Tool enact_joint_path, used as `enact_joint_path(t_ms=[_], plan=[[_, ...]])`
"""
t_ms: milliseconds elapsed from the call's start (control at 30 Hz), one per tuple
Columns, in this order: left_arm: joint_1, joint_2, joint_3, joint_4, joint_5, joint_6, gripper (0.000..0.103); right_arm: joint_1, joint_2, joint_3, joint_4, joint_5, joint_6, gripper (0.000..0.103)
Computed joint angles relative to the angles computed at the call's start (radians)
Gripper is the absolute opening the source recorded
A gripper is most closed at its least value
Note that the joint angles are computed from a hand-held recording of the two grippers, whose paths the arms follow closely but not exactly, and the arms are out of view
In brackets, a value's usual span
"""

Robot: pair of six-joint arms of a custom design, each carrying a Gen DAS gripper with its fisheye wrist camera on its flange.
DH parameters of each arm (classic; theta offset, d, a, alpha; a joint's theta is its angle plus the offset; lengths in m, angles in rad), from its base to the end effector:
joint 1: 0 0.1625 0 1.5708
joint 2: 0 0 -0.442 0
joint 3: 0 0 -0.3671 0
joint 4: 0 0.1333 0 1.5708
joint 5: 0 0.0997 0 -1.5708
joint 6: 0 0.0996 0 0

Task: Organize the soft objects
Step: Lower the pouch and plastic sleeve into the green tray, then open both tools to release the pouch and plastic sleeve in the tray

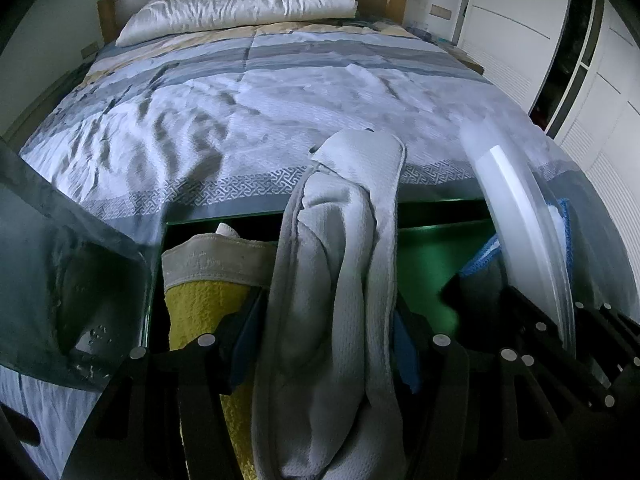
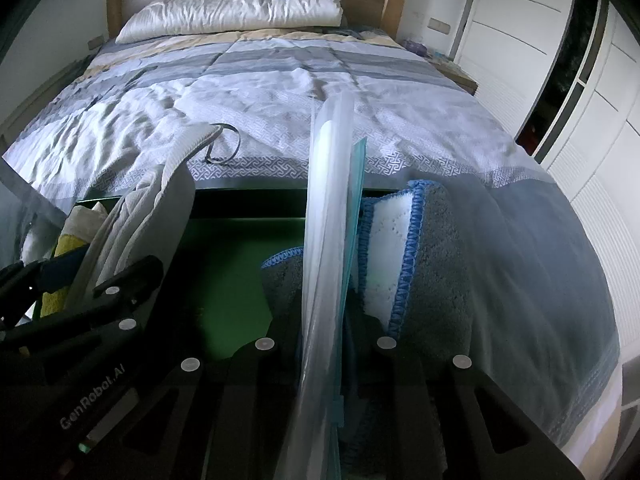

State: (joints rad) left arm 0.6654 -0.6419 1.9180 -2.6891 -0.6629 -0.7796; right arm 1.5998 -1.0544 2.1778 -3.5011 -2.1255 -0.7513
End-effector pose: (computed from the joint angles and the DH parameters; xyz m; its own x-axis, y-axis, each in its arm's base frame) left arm -0.3015 -0.5059 -0.0003 -0.7471 -0.0299 -0.6641 0.3539 0.8277 -0.4355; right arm 0.0955 -0.5046 0.2293 -0.6153 -0.2121 0.7592 -0.6022 0.7480 -0.2791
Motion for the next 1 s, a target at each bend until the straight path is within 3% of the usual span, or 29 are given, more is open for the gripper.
enact_joint_path(t_ms=[733, 1000], plan=[[-0.004, 0.004, -0.002, 0.003, 0.006, -0.014, 0.054, 0.000, -0.006, -0.003, 0.011, 0.019, -0.014, 0.031], [-0.006, 0.008, -0.005, -0.006, 0.014, -0.014, 0.062, 0.001, -0.013, 0.002, 0.006, 0.020, -0.008, 0.031]])
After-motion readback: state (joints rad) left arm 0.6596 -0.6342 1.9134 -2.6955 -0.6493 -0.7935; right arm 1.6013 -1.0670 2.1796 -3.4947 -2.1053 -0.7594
